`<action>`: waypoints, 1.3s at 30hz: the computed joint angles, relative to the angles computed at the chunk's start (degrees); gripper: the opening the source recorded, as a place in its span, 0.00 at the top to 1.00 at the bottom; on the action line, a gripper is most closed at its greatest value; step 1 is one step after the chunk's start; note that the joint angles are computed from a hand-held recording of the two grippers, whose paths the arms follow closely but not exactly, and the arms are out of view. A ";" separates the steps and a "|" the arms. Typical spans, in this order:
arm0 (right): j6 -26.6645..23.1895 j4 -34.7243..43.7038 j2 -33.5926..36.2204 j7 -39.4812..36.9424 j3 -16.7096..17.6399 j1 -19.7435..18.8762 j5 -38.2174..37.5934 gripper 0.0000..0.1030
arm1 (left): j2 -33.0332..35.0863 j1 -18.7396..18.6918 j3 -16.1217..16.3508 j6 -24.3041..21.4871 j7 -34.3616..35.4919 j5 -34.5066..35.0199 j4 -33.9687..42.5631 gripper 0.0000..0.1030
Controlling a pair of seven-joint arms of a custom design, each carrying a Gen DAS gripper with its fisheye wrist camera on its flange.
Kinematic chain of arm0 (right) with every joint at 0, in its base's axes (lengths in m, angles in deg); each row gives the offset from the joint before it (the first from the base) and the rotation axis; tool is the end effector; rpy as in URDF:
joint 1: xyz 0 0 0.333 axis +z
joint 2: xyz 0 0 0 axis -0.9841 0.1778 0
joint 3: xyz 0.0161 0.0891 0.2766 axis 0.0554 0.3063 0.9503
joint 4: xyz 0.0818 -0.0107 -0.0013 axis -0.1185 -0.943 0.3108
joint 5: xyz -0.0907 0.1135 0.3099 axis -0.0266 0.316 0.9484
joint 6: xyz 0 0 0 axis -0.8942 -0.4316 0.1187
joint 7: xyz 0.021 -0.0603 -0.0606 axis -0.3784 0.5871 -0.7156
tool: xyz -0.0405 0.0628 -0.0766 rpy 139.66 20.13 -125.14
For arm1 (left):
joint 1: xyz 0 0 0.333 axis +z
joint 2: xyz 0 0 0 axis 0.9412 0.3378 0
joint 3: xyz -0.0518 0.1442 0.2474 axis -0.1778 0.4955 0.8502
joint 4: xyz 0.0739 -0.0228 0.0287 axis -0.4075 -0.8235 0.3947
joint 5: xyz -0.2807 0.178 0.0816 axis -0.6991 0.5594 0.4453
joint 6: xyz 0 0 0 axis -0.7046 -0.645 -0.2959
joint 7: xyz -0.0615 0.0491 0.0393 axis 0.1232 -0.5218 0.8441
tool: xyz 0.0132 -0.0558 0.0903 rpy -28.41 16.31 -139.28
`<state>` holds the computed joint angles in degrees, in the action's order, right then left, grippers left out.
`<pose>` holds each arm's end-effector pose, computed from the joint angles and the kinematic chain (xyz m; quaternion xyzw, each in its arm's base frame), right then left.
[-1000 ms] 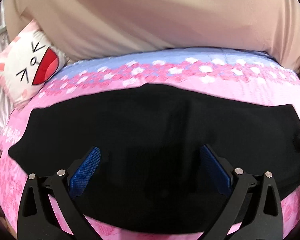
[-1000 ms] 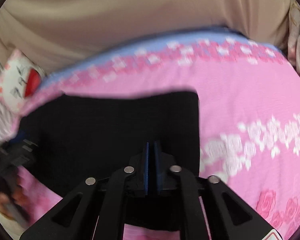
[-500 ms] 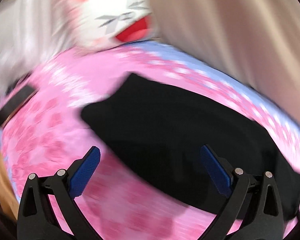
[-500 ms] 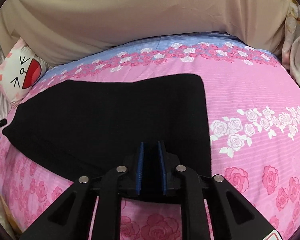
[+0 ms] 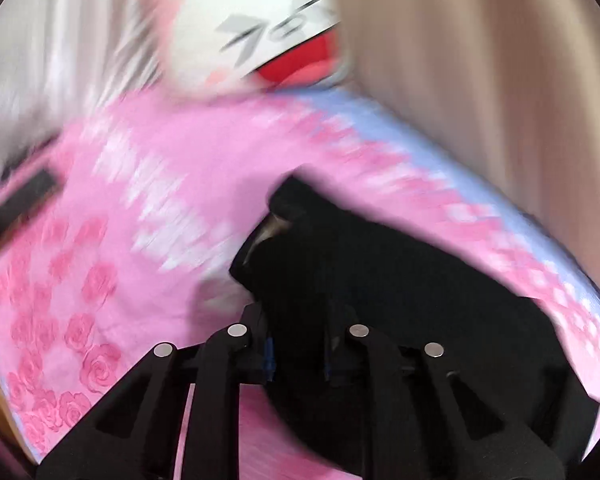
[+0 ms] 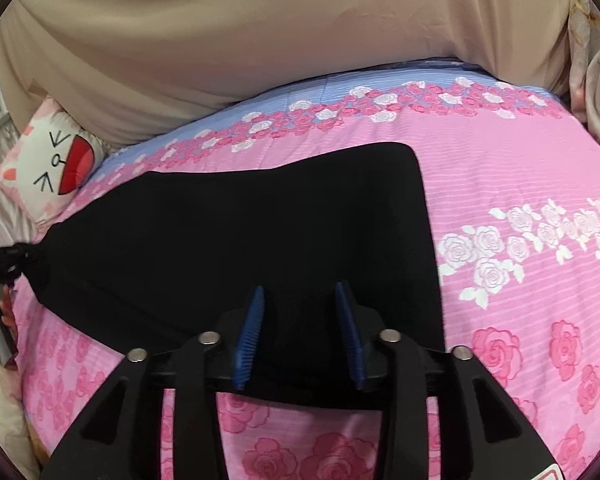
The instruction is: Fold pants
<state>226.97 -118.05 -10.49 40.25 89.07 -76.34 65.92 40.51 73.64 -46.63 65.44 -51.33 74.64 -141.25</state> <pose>0.5836 0.0447 0.4960 -0.6314 0.6738 -0.2162 0.3171 0.6002 0.0373 0.5446 -0.8159 0.4103 -0.2717 0.3035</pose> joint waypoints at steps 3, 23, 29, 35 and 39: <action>0.56 0.01 0.08 2.89 -0.74 1.23 -3.74 0.50 | -1.39 -3.52 -3.48 3.40 3.56 4.21 2.34 0.87; -0.69 -7.61 -10.50 -20.11 -6.57 2.45 30.32 0.39 | 3.44 -27.89 -2.82 1.32 7.47 14.81 5.76 0.05; -11.96 2.34 -4.86 -26.21 -4.00 2.29 34.20 0.30 | -1.72 -21.92 -3.82 -3.37 1.88 16.33 0.70 0.05; -17.41 10.26 3.54 -21.93 -0.20 1.81 32.75 0.26 | -7.95 -15.63 -4.71 -6.00 -3.80 18.96 -7.05 0.05; -15.29 10.72 4.72 -25.64 4.00 -0.41 38.08 0.83 | -9.64 -11.65 -6.20 -5.32 -1.91 15.79 -9.25 0.05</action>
